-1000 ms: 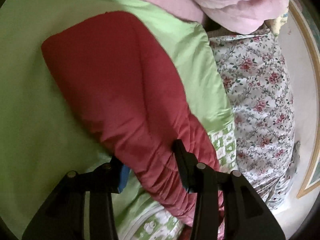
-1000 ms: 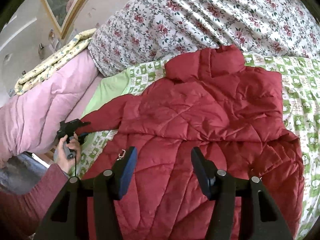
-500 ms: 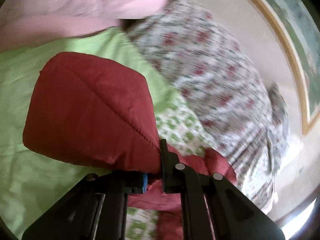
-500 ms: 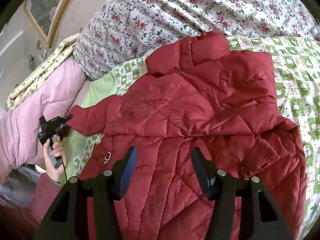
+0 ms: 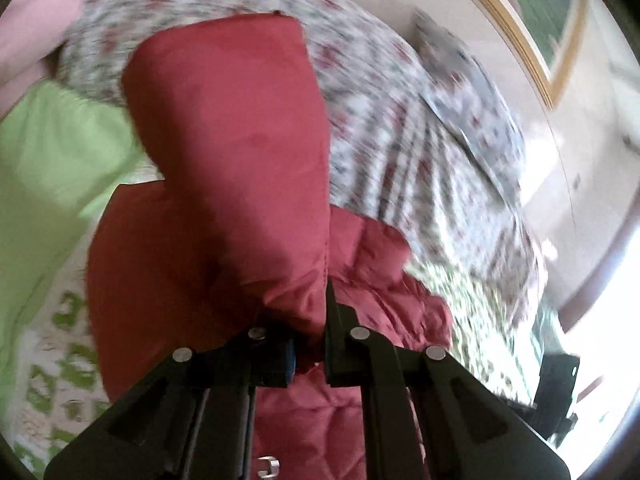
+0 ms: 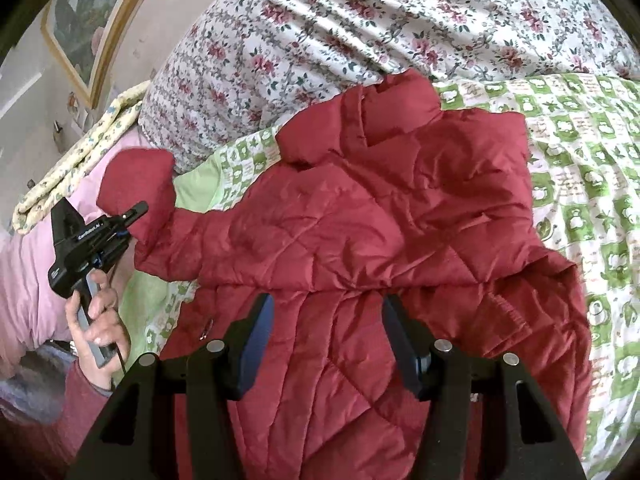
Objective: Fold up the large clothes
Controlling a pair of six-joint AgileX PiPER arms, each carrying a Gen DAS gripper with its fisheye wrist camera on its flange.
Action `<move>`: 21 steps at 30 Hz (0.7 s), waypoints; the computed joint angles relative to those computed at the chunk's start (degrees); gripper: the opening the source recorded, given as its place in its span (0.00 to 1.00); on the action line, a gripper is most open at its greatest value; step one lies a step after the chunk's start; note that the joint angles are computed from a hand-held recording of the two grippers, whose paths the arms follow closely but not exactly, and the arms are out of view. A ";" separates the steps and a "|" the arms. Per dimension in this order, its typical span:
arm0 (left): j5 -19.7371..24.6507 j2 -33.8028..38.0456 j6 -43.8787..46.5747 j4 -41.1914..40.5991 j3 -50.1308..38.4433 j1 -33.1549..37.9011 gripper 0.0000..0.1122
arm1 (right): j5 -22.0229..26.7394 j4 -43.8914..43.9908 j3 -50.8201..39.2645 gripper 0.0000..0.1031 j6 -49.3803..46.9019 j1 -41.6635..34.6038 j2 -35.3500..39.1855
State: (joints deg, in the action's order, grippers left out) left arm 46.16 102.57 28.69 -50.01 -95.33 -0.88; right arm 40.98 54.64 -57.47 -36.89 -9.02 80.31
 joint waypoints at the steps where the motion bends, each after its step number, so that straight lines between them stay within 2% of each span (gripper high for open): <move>1: -0.26 0.24 -0.61 1.25 -0.50 -1.61 0.06 | 0.34 0.32 -0.20 0.57 -0.32 -0.63 0.14; 6: -3.51 1.79 -3.90 8.63 -1.85 -10.49 0.07 | 2.37 3.57 -0.57 0.57 -2.77 -4.80 0.97; 10: -4.34 4.89 -6.87 14.23 -4.20 -16.27 0.06 | 4.28 7.30 -0.36 0.57 -5.57 -8.44 1.88; 15: -3.90 10.14 -10.81 19.60 -8.65 -21.55 0.06 | 8.31 13.97 -0.13 0.57 -9.05 -13.85 4.63; 21: -2.69 15.17 -13.37 24.15 -12.19 -26.31 0.07 | 11.36 17.75 -2.63 0.57 -10.00 -16.31 9.22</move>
